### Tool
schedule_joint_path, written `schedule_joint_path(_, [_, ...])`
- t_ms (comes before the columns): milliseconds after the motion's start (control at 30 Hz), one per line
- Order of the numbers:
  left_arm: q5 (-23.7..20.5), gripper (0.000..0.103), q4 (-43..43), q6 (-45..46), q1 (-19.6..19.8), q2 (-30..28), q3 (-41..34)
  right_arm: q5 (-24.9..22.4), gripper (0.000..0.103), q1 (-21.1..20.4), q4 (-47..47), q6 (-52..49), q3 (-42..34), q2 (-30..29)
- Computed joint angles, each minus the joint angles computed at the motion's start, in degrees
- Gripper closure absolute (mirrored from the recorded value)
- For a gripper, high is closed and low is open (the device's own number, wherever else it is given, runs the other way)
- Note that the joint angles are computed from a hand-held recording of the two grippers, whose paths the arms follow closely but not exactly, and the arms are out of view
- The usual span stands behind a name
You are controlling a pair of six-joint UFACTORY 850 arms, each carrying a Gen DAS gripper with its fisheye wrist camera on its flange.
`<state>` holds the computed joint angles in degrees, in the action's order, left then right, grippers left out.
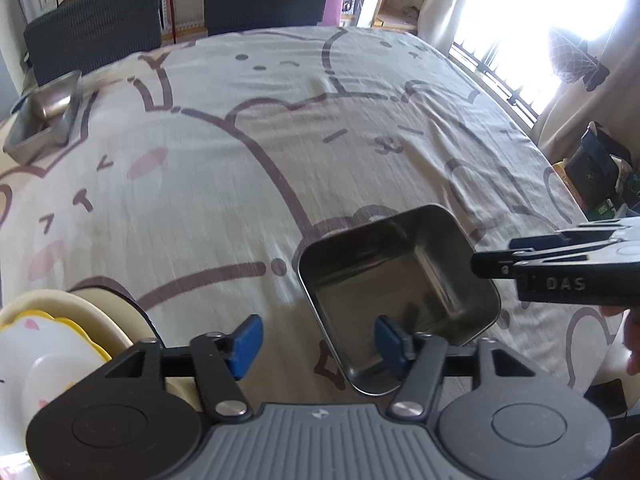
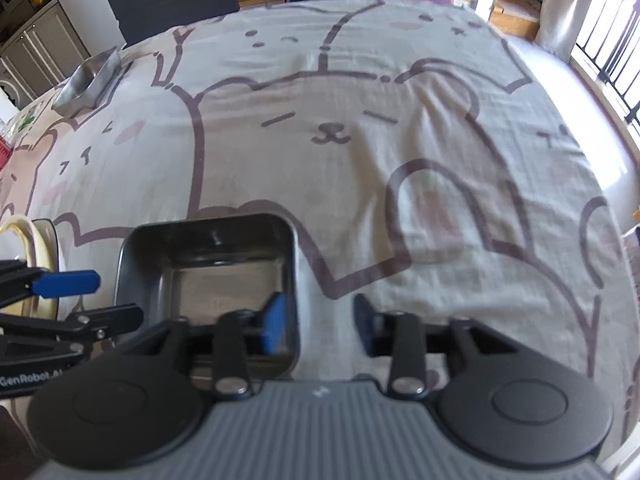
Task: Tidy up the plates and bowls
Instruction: 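Lower the steel tray onto the cloth and open both grippers, then move both grippers to the small steel tray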
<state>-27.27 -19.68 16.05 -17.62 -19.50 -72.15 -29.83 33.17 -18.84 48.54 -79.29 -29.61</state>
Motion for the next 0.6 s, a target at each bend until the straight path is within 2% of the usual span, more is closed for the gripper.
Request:
schedule_joint_path(167, [1.92, 0.022, -2.07, 2.38, 0.55, 1.68, 0.88, 1.37, 0.03, 0.99, -9.79, 8.91, 2.76, 3.3])
schedule_joint_path(233, [3.26, 0.01, -3.64, 4.42, 0.91, 2.77, 1.52, 1.85, 0.024, 1.53, -14.91, 13.61, 3.96, 4.72])
schedule_joint_path(300, [5.31, 0.003, -5.85, 6.82, 1.47, 4.18, 2.53, 2.01, 0.014, 1.99, -19.09, 17.82, 4.69, 5.87])
schedule_joint_path(400, [7.98, 0.0, -8.72, 9.26, 2.63, 6.16, 3.73, 2.41, 0.003, 2.8, -26.65, 25.57, 5.81, 7.7])
schedule_joint_path(600, [10.94, 0.0, -17.49, 16.52, 6.24, 9.43, 5.6, 1.8, 0.0, 4.33, -37.36, 37.78, 4.37, 8.16])
